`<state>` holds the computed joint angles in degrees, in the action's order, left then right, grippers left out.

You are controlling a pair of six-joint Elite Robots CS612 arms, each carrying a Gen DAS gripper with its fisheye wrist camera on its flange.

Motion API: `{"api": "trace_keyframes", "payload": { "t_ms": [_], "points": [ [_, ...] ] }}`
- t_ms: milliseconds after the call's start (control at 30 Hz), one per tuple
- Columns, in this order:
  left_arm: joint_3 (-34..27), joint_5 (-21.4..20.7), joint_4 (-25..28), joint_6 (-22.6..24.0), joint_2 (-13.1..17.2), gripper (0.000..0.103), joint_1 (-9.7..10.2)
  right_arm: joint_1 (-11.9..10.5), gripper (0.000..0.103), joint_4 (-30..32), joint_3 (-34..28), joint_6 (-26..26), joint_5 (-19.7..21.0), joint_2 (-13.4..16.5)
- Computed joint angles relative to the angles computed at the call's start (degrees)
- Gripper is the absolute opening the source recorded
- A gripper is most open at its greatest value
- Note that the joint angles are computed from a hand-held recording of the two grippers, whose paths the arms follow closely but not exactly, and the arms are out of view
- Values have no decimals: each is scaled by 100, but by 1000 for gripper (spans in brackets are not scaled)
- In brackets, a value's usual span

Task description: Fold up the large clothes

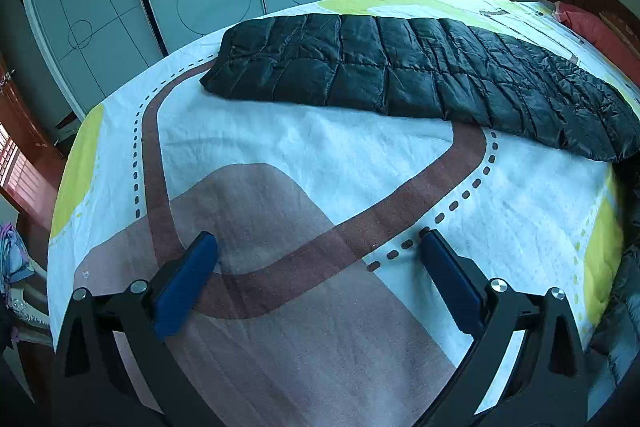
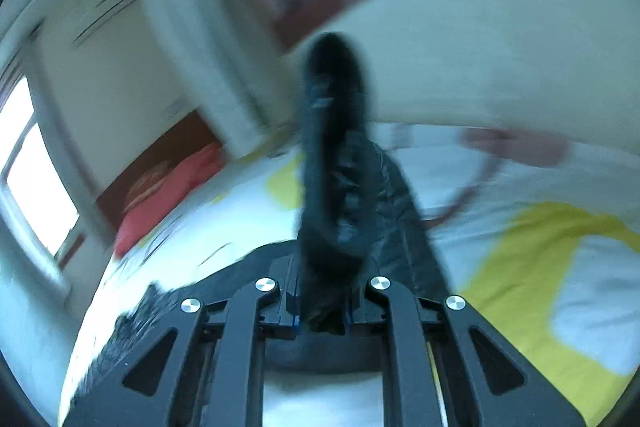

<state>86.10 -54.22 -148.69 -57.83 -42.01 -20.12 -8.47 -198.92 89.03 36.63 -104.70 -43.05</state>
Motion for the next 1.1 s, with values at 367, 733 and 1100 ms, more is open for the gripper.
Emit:
{"api": "trace_keyframes", "payload": {
  "t_ms": [367, 733, 1100],
  "points": [
    [50, 14, -199, 21, 14, 101, 7, 815, 14, 1505, -1997, -810, 1141, 883],
    [59, 69, -249, 19, 22, 101, -11, 1330, 14, 3068, -3879, -1299, 1886, 1864],
    [73, 73, -271, 19, 19, 101, -11, 1573, 14, 4657, -5274, -1803, 2234, 2566]
  ]
}}
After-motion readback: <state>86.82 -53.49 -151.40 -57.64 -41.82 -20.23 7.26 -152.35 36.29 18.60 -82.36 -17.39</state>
